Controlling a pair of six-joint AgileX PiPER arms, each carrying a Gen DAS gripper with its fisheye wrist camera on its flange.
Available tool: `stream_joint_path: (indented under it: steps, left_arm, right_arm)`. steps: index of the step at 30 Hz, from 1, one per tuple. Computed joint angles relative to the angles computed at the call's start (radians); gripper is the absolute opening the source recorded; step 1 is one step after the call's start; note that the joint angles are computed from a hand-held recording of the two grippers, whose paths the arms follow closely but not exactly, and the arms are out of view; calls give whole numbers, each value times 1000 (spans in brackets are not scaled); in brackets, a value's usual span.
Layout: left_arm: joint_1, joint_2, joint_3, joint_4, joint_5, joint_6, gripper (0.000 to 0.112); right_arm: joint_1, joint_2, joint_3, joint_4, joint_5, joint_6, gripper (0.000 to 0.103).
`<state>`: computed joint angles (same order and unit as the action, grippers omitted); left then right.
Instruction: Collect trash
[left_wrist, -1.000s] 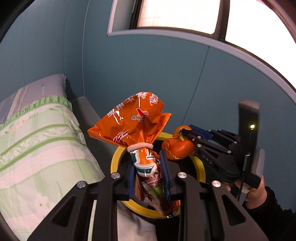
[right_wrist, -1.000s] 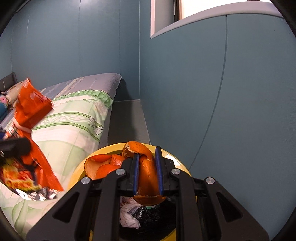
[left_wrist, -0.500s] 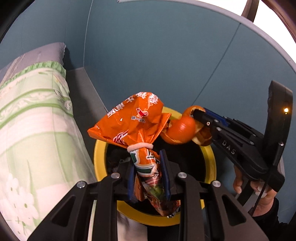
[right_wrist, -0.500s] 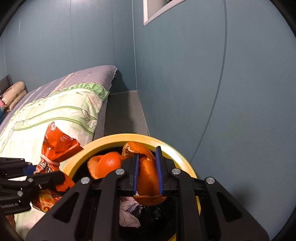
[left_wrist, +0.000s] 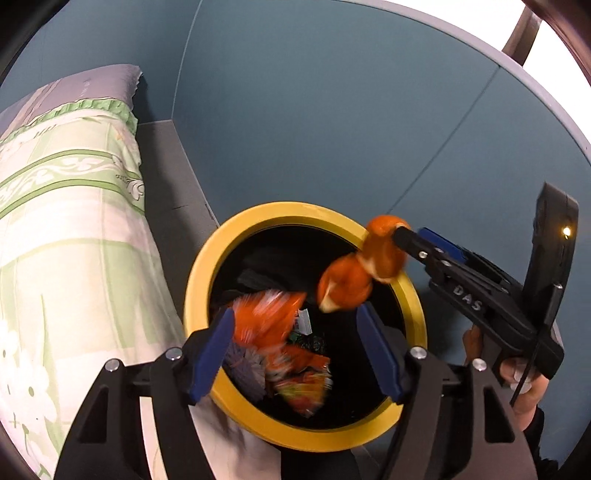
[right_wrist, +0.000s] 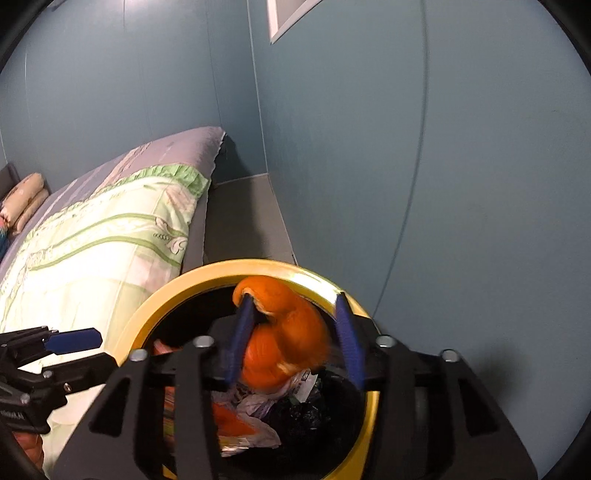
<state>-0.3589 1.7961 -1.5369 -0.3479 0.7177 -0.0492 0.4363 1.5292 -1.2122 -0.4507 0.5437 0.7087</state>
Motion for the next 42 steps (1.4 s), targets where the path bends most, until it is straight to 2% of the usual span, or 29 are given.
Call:
stream_joint_path:
  steps: [16,26,35,40,42]
  left_arm:
    - [80,-134,94,-62,-21,41,65]
    - [161,-285,183,-75,-15,53,65]
    - [352,-533,331,-51,24,86,65]
    - [556,-684,424,-74,76,162,66]
    - [660,-731,449,-116,106,219,71]
  right_arm:
    - [55,-87,1,-84,77,89,53]
    - [169,-127,-57,-153,175,134,53]
    - [382,-110,-176,-259,292,216,54]
    - [492,-74,-245,-284,307,239,59]
    - [542,-53,-280,-305,326,253,62]
